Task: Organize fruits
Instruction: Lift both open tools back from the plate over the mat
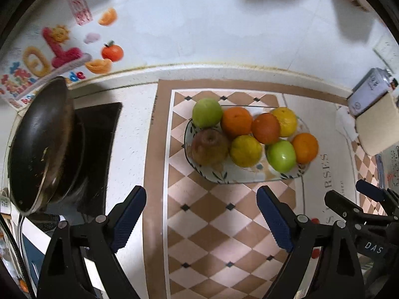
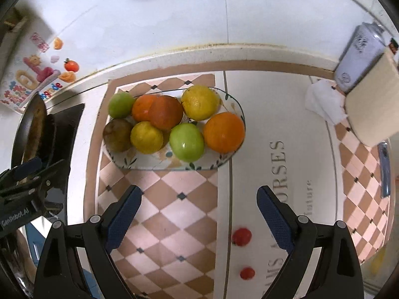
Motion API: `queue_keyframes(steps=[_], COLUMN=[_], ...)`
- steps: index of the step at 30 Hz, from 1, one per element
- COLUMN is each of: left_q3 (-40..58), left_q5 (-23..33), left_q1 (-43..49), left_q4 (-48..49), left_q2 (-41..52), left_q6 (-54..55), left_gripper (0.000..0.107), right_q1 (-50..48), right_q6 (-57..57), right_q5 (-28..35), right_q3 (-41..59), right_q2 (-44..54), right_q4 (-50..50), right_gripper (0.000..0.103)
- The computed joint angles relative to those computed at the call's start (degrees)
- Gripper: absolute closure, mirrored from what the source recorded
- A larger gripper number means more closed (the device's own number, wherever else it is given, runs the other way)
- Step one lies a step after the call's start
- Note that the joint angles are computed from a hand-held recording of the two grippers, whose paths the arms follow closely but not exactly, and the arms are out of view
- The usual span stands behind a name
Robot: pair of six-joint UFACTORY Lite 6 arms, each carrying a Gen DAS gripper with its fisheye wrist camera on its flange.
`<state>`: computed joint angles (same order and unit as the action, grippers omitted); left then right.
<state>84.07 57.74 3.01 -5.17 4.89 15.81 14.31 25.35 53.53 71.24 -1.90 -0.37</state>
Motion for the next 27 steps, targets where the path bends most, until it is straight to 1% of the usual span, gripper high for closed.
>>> queue_keyframes(steps=[2, 6, 9, 12, 15, 19, 22, 25, 27], left_q3=[-2.8, -6.0, -6.8, -5.7, -5.1, -2.9, -1.7, -1.5, -1.9], left_q5=[0.0, 2.0, 3.9, 7.3, 8.4, 11.0, 12.7, 13.2, 13.5], left_q1=[0.5, 2.2, 3.3, 5.1, 6.3, 8.6, 10.3, 11.9, 13.0], left_q4=[-0.7, -3.3, -4.3, -6.4, -7.5, -9.7, -11.2, -12.5, -13.5], left_q2=[-4.7, -12.9, -17.4, -20.2, -23.6, -25.7, -26.8, -28.2, -29.1], left_q6=[0.4, 3.0, 4.0, 5.1, 6.6, 8.7, 10.1, 11.3, 11.8], left_gripper=[0.016, 0.016, 0.016, 0.016, 0.016, 0.016, 0.016, 0.016, 0.016], right_q1=[2.4, 6.6, 11.3, 15.4, 20.8, 27.7, 31.3, 36.2, 38.2], right_q6=[3.0, 7.7, 12.4, 16.1, 21.0, 26.7, 29.5, 33.0, 35.0], right_q5=[1.6, 5.8, 9.8, 13.1, 17.0, 22.3, 24.9, 28.1, 29.2], right_q3=[-1.6, -1.6, -0.4, 1.0, 3.6, 6.9, 8.3, 9.8, 10.2], right_q2=[-5.0, -11.6, -15.9, -18.9, -20.8, -22.3, -23.0, -23.4, -24.0], right_q4=[-2.4, -6.3, -10.2, -12.2, -16.1, -20.8, -22.8, -26.2, -27.2], right_gripper=[0.007, 0.007, 0.007, 0.007, 0.007, 0.007, 0.007, 0.007, 0.007])
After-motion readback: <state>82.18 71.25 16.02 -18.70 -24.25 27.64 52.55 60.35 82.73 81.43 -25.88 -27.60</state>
